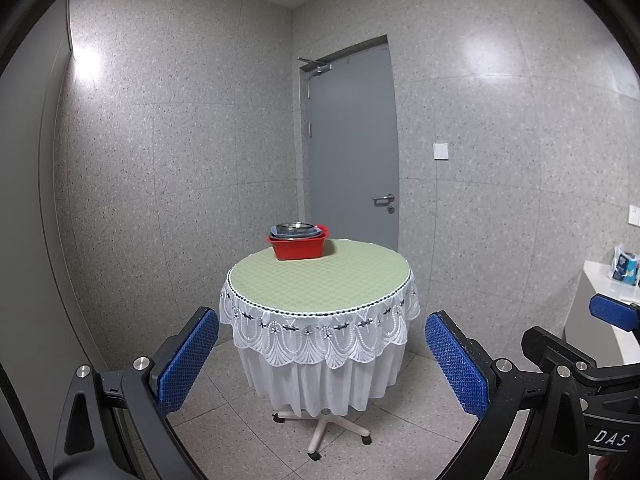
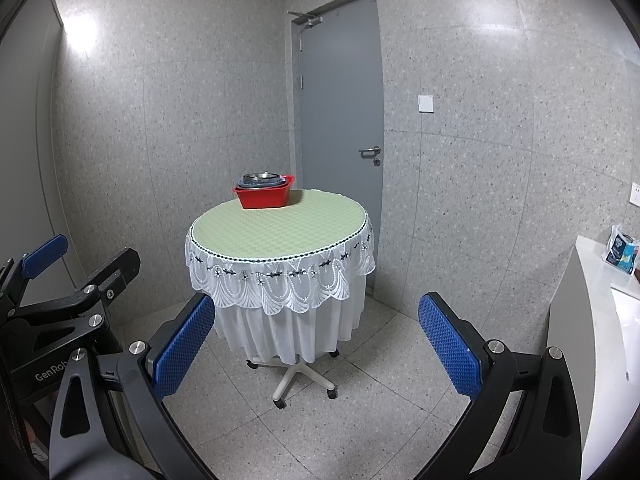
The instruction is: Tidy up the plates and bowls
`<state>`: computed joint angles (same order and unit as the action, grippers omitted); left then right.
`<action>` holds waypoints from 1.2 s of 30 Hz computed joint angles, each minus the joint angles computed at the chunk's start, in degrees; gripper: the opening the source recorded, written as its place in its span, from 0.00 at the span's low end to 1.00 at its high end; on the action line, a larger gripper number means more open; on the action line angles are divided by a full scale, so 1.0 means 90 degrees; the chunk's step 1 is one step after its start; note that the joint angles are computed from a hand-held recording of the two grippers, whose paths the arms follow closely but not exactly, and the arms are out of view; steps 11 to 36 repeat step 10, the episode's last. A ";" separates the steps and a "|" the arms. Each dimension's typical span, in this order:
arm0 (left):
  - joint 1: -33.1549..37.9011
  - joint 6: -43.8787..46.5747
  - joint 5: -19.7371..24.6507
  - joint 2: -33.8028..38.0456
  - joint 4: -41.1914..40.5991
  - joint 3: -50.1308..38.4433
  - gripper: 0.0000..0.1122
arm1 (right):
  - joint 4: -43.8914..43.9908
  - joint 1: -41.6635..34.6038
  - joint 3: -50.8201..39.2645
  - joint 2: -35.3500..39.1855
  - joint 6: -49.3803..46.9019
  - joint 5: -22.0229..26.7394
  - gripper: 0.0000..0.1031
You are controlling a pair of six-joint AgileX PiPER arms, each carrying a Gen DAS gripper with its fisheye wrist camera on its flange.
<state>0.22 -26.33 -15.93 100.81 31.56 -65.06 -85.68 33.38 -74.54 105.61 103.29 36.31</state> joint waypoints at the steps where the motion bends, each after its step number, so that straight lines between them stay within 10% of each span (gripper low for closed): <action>1: 0.0000 0.0000 0.0000 0.0000 0.0000 0.0000 0.91 | -0.0006 0.0011 0.0017 -0.0004 0.0020 0.0007 1.00; 36: -0.0035 -0.0079 0.0089 -0.0196 0.0139 0.0118 0.91 | -0.0019 0.0142 0.0255 -0.0190 0.0180 0.0161 1.00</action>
